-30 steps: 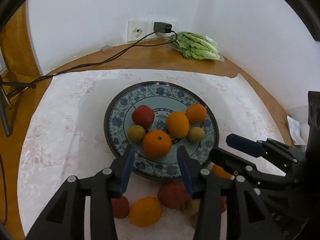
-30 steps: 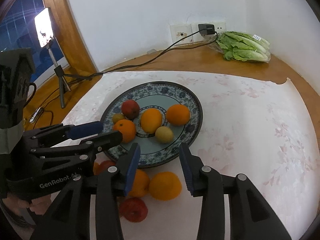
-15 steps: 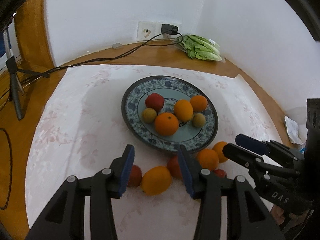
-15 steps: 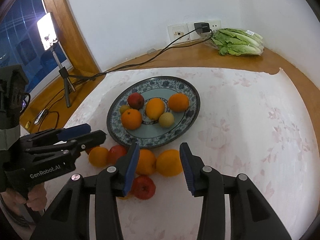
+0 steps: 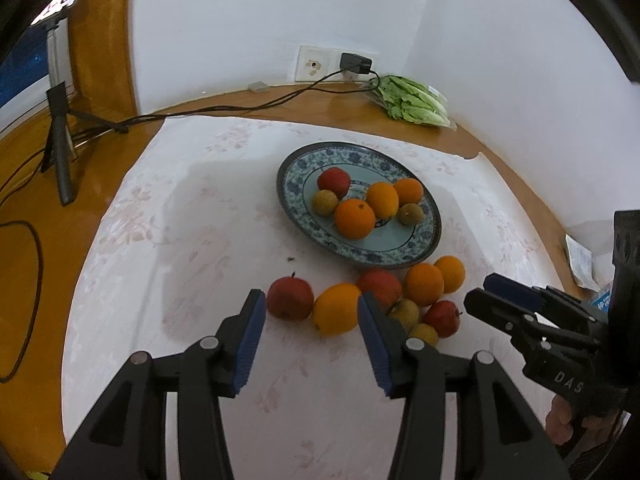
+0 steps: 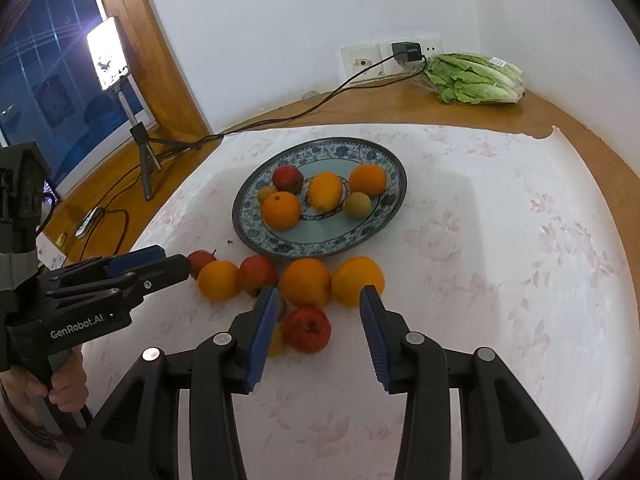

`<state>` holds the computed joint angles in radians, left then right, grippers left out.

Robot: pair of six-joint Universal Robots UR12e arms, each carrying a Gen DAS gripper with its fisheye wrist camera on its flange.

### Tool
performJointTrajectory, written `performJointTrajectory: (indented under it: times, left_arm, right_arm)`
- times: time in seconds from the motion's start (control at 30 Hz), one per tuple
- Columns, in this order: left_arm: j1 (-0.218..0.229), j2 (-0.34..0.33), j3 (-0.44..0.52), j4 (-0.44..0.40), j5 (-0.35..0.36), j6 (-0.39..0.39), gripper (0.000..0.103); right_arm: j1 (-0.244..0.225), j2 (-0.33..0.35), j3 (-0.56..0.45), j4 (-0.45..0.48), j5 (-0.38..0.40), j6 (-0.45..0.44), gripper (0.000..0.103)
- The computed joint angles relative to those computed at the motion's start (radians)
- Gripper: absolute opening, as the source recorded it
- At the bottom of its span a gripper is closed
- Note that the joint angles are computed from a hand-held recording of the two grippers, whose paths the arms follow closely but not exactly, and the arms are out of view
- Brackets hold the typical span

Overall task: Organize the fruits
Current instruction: 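Move both open tools back toward the remaining fruit pile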

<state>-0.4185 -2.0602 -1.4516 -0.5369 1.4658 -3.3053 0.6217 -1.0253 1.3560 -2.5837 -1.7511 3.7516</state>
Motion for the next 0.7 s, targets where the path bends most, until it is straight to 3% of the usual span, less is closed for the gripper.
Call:
performJointTrajectory:
  times: [0.47, 0.7]
  left_arm:
    - [0.006, 0.004, -0.03, -0.008, -0.012, -0.007, 0.05]
    - [0.008, -0.015, -0.014, 0.009, 0.019, -0.046, 0.05]
  right_arm:
    - [0.009, -0.005, 0.015, 0.006, 0.026, 0.014, 0.043]
    - [0.007, -0.006, 0.018, 0.008, 0.026, 0.025, 0.043]
